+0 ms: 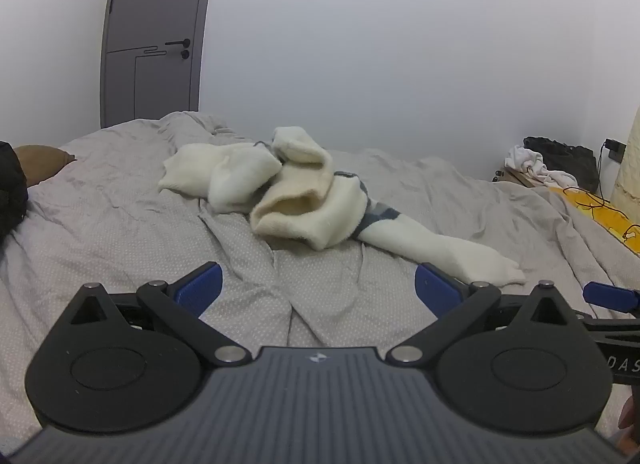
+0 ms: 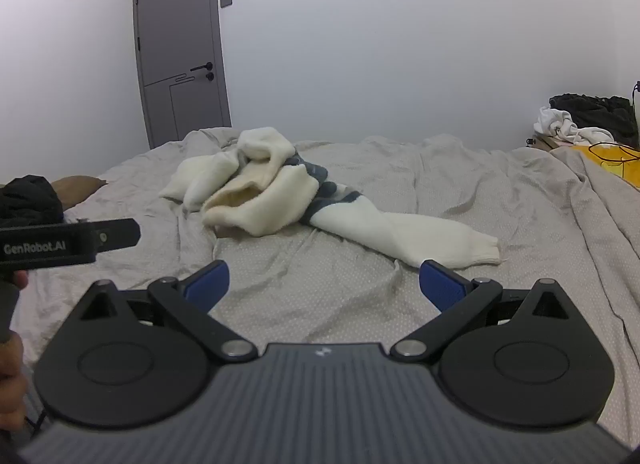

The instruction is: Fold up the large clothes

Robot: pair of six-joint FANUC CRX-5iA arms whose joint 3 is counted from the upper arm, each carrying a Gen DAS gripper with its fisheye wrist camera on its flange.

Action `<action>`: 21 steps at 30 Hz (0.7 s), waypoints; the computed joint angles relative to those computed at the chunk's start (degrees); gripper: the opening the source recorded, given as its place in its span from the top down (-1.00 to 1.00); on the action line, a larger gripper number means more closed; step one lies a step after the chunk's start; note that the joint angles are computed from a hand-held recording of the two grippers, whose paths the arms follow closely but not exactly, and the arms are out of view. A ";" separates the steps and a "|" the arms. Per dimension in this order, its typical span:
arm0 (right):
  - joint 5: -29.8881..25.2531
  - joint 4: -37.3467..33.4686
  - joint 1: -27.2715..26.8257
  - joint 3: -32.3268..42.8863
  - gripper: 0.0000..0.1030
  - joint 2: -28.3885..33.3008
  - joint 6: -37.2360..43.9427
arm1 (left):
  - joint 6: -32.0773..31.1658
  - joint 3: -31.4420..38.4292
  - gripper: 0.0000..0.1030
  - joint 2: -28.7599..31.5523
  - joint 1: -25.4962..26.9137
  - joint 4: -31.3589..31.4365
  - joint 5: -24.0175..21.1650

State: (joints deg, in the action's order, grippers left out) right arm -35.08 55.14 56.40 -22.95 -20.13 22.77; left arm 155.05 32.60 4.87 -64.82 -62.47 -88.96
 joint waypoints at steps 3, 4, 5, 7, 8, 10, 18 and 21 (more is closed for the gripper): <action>-0.03 0.29 0.17 0.08 -1.00 0.22 -0.40 | 0.12 0.09 -1.00 0.07 -0.04 -0.13 -0.22; -0.12 0.37 0.30 0.17 -1.00 0.35 -0.49 | 0.21 0.15 -1.00 0.12 -0.07 -0.21 -0.34; -0.25 0.54 0.42 0.25 -1.00 0.48 -0.71 | 0.08 0.25 -1.00 -0.01 -0.05 -0.18 -0.48; -0.46 0.74 0.67 0.42 -1.00 0.76 -1.14 | 0.00 0.69 -1.00 0.13 -0.08 -0.10 -0.63; -0.34 0.57 0.50 0.33 -1.00 0.66 -0.95 | -0.04 0.87 -1.00 0.21 -0.10 -0.12 -0.75; -0.32 0.21 0.25 -0.07 -1.00 0.04 -0.17 | -0.21 1.56 -1.00 0.53 -0.47 -0.28 -1.19; -0.99 -0.12 0.51 0.41 -1.00 0.54 0.14 | 0.03 1.44 -1.00 0.42 -0.49 -0.30 -1.13; -1.15 -0.06 0.56 0.45 -1.00 0.53 0.22 | 0.06 1.39 -1.00 0.44 -0.49 -0.34 -1.11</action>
State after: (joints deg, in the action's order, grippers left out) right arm -36.23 55.08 56.96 -22.50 -19.60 23.00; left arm 155.11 33.99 5.32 -65.31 -62.81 -90.07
